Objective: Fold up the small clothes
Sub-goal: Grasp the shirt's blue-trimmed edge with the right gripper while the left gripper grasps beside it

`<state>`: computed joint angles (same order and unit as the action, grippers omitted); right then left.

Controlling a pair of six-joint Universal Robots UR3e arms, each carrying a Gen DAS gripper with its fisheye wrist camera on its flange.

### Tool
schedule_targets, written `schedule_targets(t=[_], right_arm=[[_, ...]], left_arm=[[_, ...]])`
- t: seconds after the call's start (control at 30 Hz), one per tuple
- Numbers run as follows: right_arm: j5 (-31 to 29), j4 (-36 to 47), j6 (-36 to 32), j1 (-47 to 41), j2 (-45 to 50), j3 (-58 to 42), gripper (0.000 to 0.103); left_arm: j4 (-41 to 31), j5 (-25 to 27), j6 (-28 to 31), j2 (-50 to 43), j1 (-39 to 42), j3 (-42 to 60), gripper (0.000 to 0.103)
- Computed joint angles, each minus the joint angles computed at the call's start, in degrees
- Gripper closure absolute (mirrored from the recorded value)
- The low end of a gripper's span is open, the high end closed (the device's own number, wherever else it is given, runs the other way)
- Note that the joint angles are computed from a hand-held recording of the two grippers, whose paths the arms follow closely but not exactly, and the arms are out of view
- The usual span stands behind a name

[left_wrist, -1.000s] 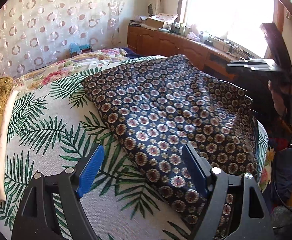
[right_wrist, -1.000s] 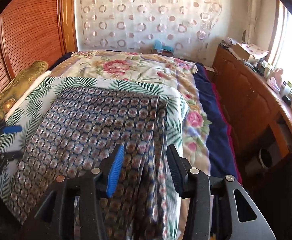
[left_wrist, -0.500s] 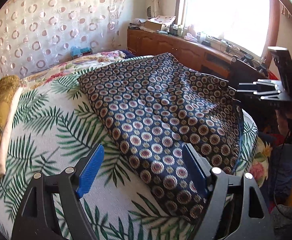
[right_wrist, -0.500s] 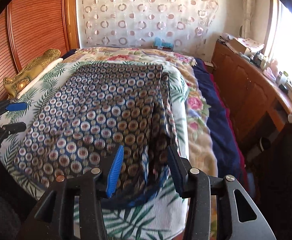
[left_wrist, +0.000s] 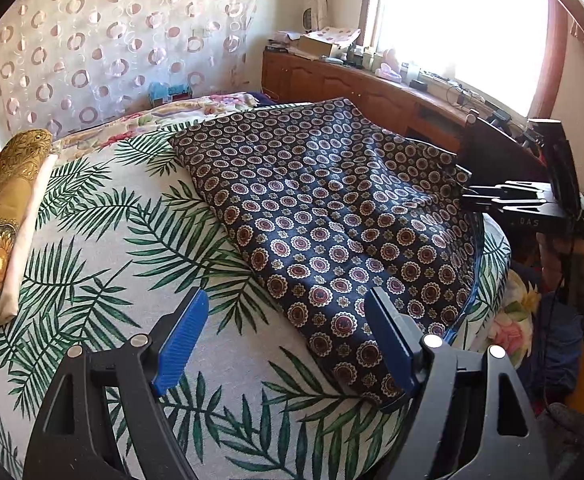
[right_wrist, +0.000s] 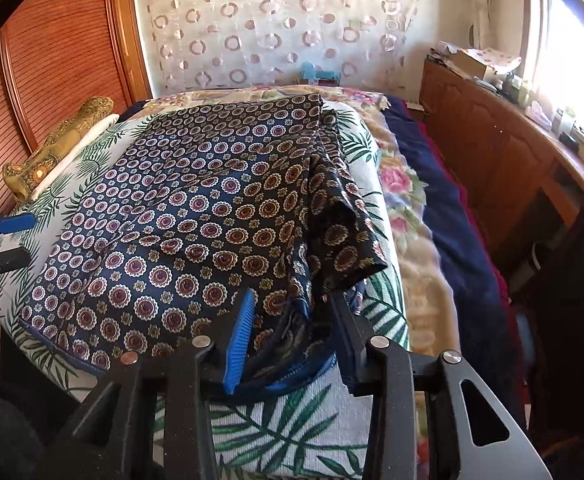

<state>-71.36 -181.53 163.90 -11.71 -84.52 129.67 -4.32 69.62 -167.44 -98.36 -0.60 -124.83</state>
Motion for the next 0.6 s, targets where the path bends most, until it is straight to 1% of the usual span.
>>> schedule_targets(t=[0.03,0.07,0.1,0.17,0.27,0.3,0.37,0.5,0.6], right_arm=[[-0.5,-0.4,0.0,0.4,0.7,-0.3,0.088],[-0.9,-0.7,-0.2,0.7,1.0,-0.4,0.096],[-0.6,-1.5,-0.4,0.8,1.1,0.1,0.098],[0.6,-4.8,0.1,-0.2,-0.6,2.6,0.1],[4.0,-7.4,0.4,-4.2,-6.8,8.0,0.1],[5.4,-7.2,0.0,-6.0,-9.0,9.6,0.1],[6.4,-6.6,-0.6,-7.8,-11.0,11.4,0.1],[4.3,-5.8,-1.2,-7.8,-9.1,11.6,0.1],[1.7,-6.7,-1.0,-6.3,-6.5,10.3,0.1]], left_arm=[[0.1,0.0,0.0,0.1,0.1,-0.2,0.022],[0.2,-0.1,0.1,0.0,0.3,-0.3,0.022],[0.2,-0.2,0.0,-0.1,0.4,-0.3,0.022],[0.1,-0.2,-0.1,-0.2,0.3,-0.3,0.022],[0.2,-0.2,0.0,-0.3,0.0,-0.3,0.022],[0.2,-0.3,0.0,-0.5,-0.2,-0.2,0.022],[-0.4,-0.6,0.2,-1.1,-0.3,0.4,0.022],[-2.9,-1.6,1.0,-2.3,-0.4,1.5,0.022],[-3.1,-2.6,1.3,-2.6,-0.2,1.0,0.022]])
